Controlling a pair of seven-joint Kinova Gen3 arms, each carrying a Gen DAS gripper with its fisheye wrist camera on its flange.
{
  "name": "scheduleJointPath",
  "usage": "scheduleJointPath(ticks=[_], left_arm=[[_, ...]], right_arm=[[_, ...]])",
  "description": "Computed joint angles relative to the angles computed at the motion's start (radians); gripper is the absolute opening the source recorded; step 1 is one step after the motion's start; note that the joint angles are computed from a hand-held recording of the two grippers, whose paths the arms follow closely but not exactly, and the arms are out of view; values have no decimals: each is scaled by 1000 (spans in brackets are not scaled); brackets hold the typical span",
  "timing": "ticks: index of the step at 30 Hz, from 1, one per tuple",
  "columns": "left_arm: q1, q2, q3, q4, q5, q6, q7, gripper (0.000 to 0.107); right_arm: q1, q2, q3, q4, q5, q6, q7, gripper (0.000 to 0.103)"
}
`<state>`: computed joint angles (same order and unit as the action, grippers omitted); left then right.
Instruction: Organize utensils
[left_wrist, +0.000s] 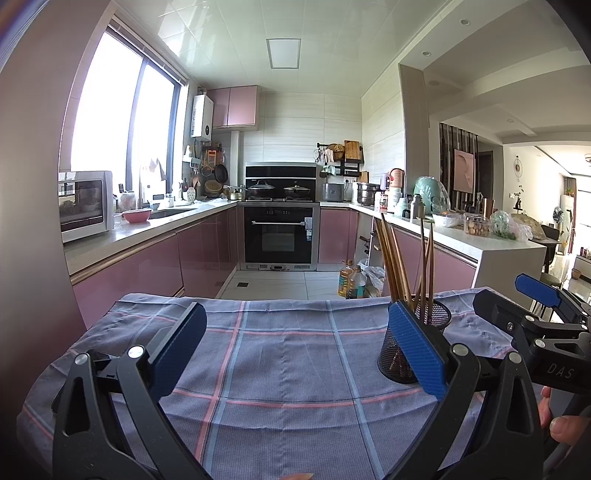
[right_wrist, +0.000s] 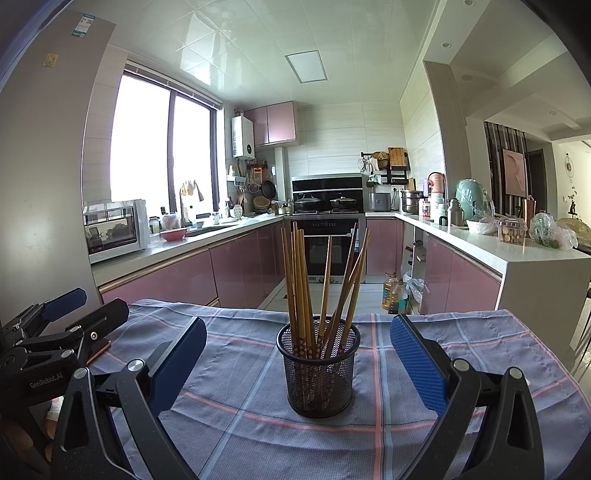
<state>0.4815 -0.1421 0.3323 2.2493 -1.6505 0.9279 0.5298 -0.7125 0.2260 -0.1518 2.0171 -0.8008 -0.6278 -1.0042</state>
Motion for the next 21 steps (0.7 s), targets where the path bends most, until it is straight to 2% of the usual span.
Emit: scheduleJointPath(ticks=[21], left_arm=[[5, 7, -1, -3, -1, 1, 2, 97]], right_arm=[[-3, 0, -2, 2, -9, -2, 2, 97]])
